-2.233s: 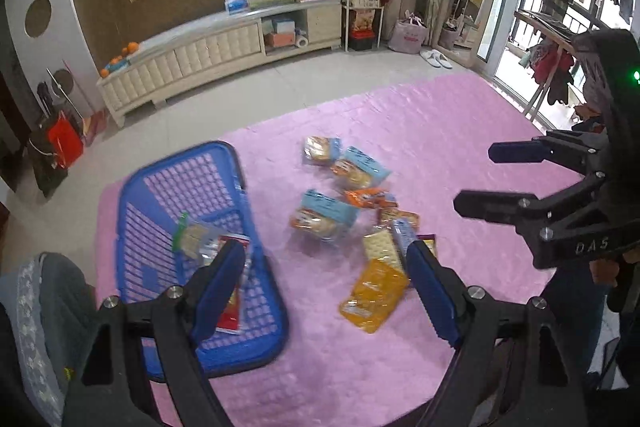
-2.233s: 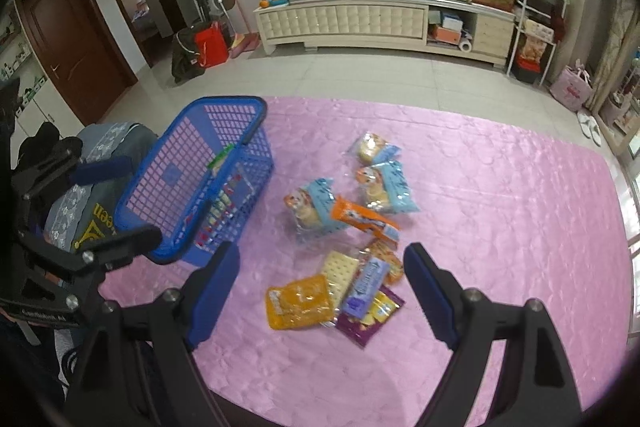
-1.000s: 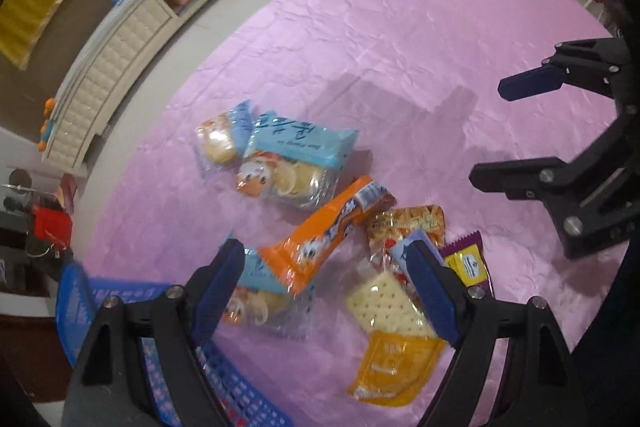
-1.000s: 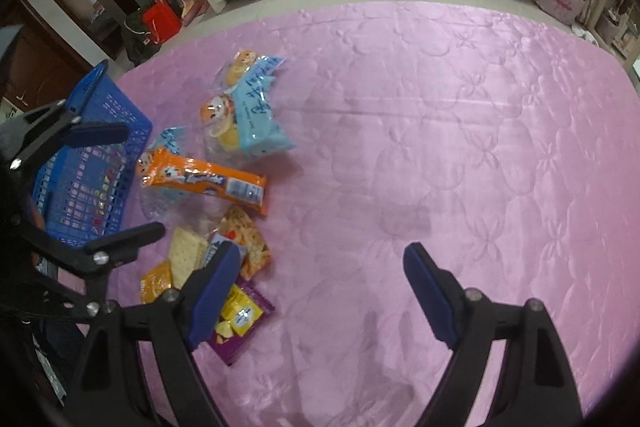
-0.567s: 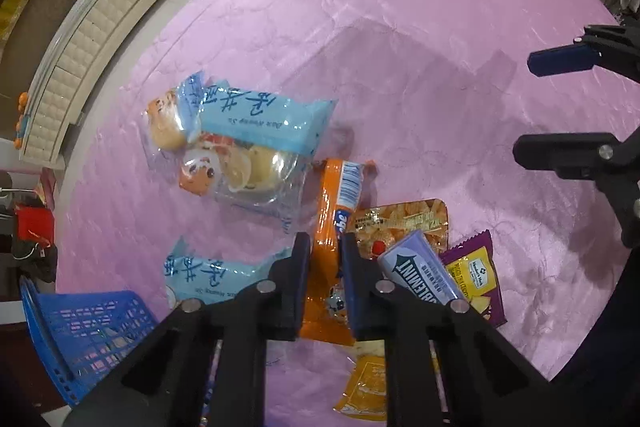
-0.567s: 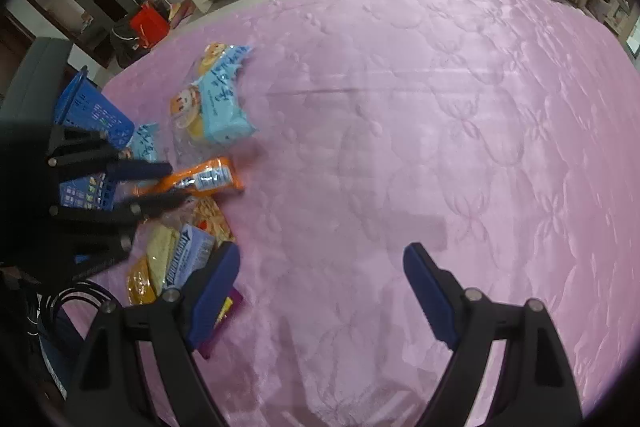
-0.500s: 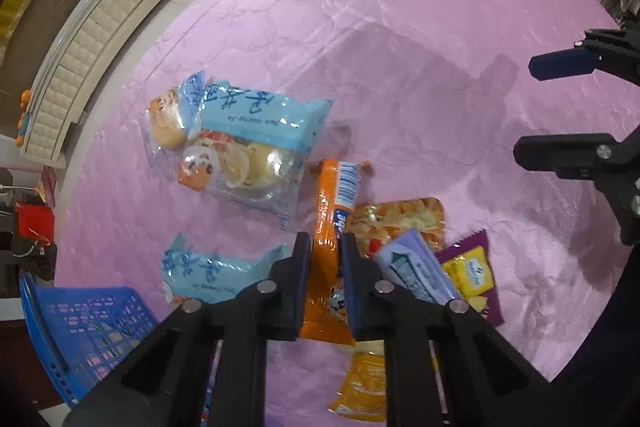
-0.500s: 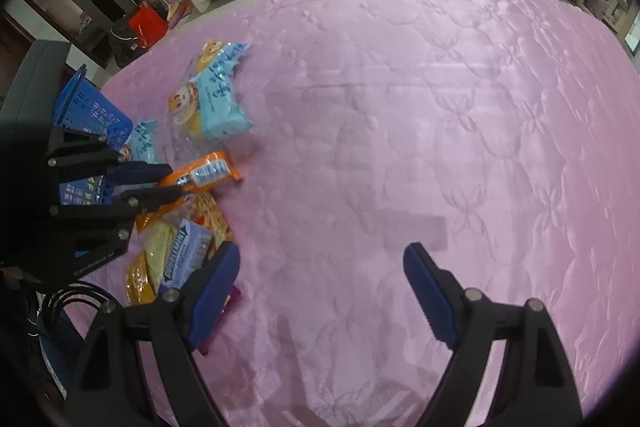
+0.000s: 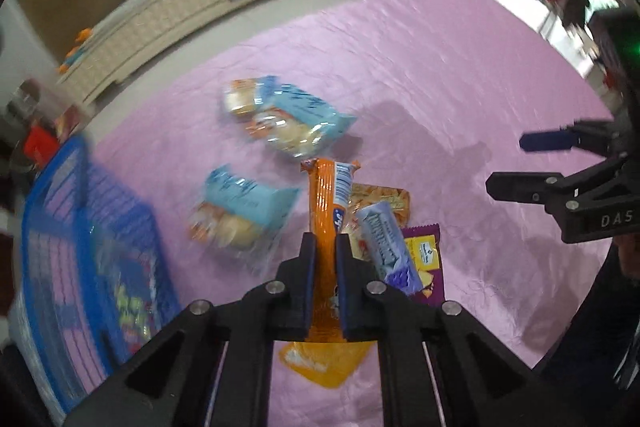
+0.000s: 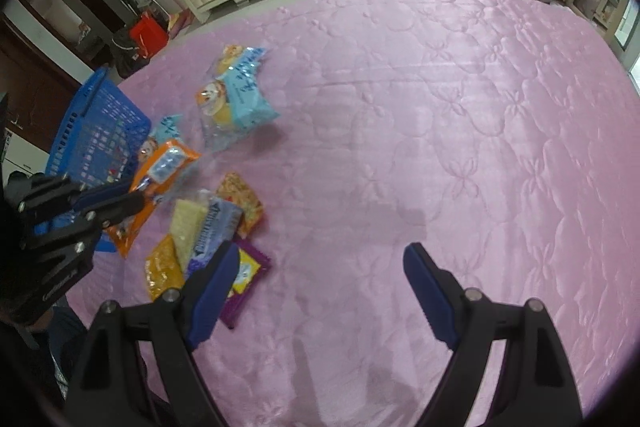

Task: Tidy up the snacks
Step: 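Grasp the orange stick snack with the left tool while the right tool grasps the purple gum pack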

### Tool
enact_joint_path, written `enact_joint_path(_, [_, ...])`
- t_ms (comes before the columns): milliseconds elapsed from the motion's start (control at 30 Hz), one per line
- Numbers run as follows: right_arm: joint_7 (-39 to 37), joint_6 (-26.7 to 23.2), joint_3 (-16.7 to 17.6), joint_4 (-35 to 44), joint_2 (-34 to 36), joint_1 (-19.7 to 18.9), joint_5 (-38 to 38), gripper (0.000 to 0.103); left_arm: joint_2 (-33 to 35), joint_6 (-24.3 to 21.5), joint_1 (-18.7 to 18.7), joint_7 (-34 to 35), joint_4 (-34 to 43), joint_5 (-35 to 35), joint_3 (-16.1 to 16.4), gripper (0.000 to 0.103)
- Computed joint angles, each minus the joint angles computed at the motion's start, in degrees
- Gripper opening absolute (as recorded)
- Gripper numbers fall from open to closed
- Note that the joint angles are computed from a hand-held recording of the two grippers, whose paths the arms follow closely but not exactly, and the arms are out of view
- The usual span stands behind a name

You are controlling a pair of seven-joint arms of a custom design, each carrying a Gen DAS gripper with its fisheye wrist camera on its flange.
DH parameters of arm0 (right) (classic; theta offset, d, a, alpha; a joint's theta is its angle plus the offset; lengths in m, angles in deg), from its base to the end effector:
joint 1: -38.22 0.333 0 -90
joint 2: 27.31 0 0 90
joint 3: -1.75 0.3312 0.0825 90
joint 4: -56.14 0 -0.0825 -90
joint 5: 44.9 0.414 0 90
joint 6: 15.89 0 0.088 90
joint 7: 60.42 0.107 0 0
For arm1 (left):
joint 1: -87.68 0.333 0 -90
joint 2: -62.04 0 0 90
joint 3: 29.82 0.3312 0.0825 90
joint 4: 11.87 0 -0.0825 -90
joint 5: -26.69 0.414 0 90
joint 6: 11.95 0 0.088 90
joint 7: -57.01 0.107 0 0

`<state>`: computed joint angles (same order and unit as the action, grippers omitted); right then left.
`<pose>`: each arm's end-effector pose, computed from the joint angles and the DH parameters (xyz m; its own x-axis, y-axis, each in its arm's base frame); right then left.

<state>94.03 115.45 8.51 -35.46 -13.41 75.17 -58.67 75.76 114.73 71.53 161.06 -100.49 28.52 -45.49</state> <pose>0.5200 0.4781 0.5471 -0.1848 -0.9375 -0.2948 -0.8851 0.2892 -0.3647 0.6086 -0.3522 0.5716 -0.6995 -0.7112 -0.0701 -0.6277 0.6584 -0.4154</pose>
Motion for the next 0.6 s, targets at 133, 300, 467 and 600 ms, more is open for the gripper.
enact_joint_path(133, [1.3, 3.0, 0.0, 0.7, 0.9, 0.9, -1.3, 0.087, -6.8, 8.4, 0.3, -5.7, -10.3, 1.5, 1.0, 0.009])
enact_joint_path(300, [1.5, -2.9, -1.1, 8.3, 6.1, 4.4, -6.2, 0.087, -12.6, 14.4, 1.4, -11.7, -18.9, -2.3, 1.7, 0.009])
enact_joint_path(467, [-3.7, -1.0, -0.6, 12.9, 10.6, 4.6, -1.4, 0.087, -15.8, 18.0, 1.9, -12.2, -24.1, -10.2, 2.7, 0.009])
enact_joint_path(600, [-4.8, -3.8, -2.0, 19.8, 15.8, 5.9, 0.8, 0.087, -16.7, 18.8, 1.9, -15.3, -26.4, -8.2, 2.8, 0.009])
